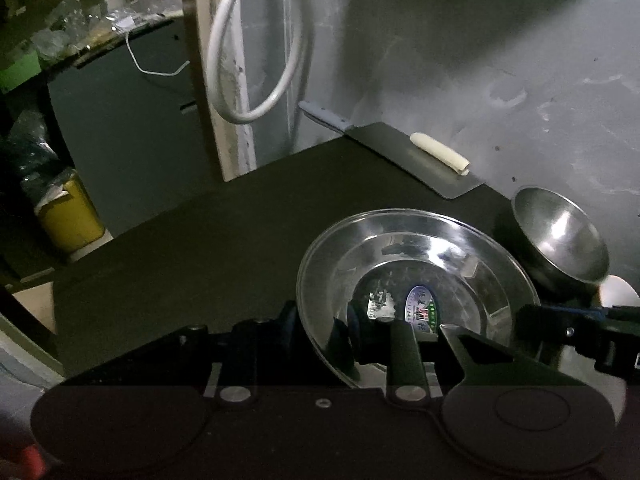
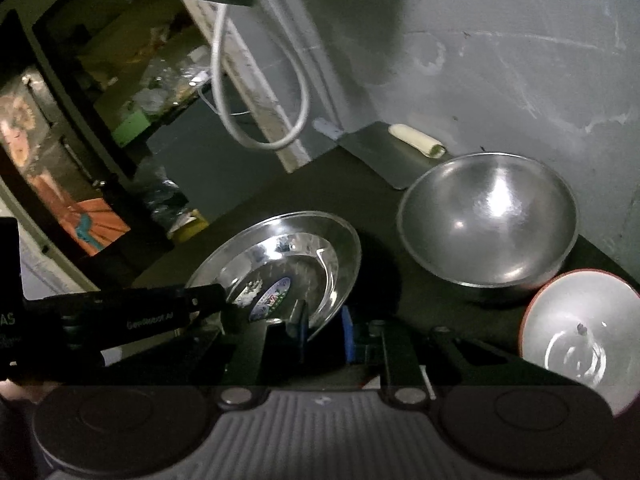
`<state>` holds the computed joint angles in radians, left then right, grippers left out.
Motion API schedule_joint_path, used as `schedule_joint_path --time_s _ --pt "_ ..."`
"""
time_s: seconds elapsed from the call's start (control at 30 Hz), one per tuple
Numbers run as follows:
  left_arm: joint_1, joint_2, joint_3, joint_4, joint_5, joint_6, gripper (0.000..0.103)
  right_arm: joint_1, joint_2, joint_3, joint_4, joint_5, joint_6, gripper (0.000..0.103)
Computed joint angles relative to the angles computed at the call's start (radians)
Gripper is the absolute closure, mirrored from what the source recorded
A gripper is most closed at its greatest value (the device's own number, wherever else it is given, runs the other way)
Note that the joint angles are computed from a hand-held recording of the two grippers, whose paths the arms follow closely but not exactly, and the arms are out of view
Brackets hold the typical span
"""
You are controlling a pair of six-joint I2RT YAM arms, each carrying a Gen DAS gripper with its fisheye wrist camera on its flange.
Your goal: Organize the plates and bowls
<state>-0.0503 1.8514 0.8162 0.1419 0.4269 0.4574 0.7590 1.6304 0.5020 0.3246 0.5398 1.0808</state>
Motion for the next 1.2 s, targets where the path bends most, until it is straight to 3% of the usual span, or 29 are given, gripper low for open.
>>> schedule_joint_path --time_s 0.27,0.53,0.9,1.03,1.2 --pt "0.156 -0.254 -0.195 -0.053 0.124 0.089 0.075 0.193 -0.148 -0.027 -0.122 0.119 0.057 0.083" --pt "0.375 -0.507 -0.329 -0.27 0.233 0.273 0.074 0.43 -0.218 0.038 -0.358 0.214 0.2 0.083" --pt "0.662 -0.593 -0.357 -0.571 0.284 0.64 0.073 0.653 -0.162 0.136 -0.517 0.212 0.37 0.083" --pt "0.718 -0.602 -0.385 -0.61 0.272 0.763 0.071 0.711 -0.127 0.165 -0.568 0.202 0.452 0.082" --pt "0.741 -0.61 -0.423 -0.614 0.253 0.838 0.07 0.756 -0.09 0.193 -0.617 0.184 0.542 0.082"
